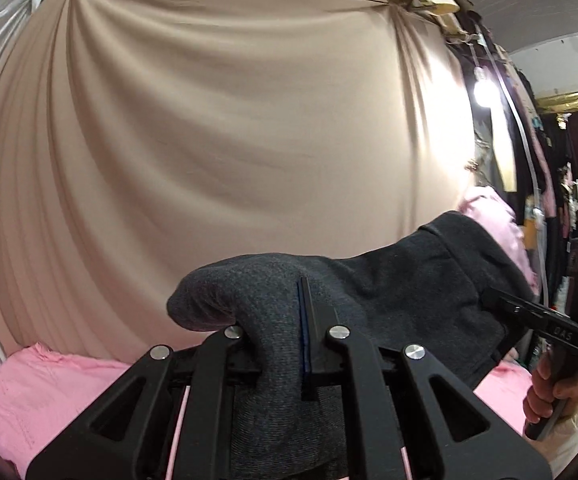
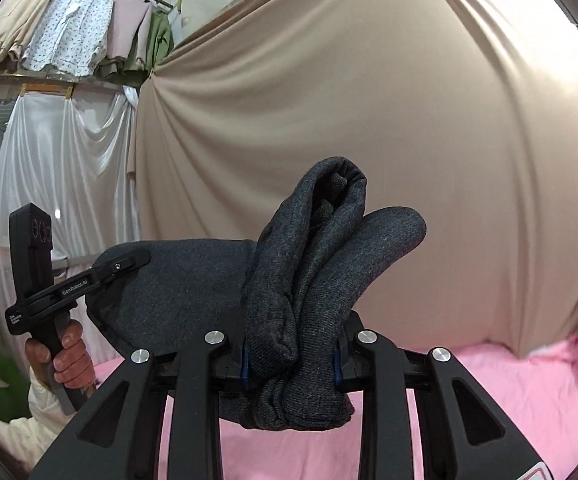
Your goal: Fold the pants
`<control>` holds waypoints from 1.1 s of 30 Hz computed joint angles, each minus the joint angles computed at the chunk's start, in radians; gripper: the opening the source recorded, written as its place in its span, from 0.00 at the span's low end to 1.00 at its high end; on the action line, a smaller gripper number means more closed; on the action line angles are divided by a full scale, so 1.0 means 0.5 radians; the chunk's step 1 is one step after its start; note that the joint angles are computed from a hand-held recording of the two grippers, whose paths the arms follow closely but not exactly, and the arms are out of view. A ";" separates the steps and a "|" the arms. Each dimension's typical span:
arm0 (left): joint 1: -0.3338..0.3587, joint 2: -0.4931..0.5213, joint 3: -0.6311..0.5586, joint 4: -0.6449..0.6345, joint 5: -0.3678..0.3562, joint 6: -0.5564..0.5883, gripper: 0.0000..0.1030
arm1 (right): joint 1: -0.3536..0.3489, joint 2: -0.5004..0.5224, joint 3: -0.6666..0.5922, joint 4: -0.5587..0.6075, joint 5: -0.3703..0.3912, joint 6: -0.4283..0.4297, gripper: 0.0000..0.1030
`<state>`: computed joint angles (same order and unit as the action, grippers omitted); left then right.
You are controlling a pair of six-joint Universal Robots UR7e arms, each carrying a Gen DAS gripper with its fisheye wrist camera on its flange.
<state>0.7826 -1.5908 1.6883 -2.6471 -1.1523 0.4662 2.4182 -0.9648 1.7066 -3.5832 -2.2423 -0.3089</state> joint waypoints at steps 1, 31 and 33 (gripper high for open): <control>0.030 0.074 -0.029 -0.066 -0.004 0.027 0.09 | -0.056 0.007 -0.033 -0.002 0.057 -0.011 0.25; 0.737 1.289 -0.662 0.439 0.344 -0.539 0.50 | -0.966 0.555 -0.535 1.130 0.268 0.612 0.00; 0.803 1.537 -0.922 0.626 0.557 -0.624 0.50 | -1.024 0.655 -0.667 1.296 0.069 0.742 0.00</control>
